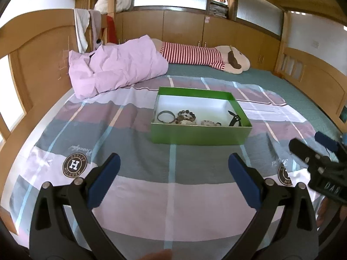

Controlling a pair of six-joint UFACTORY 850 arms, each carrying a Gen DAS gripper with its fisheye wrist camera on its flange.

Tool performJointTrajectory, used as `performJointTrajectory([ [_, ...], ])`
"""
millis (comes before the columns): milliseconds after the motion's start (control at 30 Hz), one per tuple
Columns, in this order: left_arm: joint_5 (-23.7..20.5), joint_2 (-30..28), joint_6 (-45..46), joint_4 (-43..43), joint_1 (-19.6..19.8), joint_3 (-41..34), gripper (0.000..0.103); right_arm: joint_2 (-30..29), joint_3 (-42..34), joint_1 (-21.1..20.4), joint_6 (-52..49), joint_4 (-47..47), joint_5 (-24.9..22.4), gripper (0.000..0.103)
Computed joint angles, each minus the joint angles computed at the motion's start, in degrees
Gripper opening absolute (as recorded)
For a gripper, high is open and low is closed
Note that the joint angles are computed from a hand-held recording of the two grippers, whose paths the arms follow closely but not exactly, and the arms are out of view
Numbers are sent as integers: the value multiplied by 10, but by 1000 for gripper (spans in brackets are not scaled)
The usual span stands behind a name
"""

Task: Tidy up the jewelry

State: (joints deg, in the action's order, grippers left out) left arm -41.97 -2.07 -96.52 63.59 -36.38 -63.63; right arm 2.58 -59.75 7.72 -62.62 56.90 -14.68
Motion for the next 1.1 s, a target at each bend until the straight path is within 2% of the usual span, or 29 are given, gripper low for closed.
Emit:
performJointTrajectory([
  [133,3,0,-2,-1,3,0,99,1,2,4,-16,14,3,100],
  [467,23,-6,31,-26,10,-7,99,-5,-4,7,16,-18,1,100],
  [1100,26,-10,43,-30,8,-10,99,-5,-1,7,6,-10,0,100],
])
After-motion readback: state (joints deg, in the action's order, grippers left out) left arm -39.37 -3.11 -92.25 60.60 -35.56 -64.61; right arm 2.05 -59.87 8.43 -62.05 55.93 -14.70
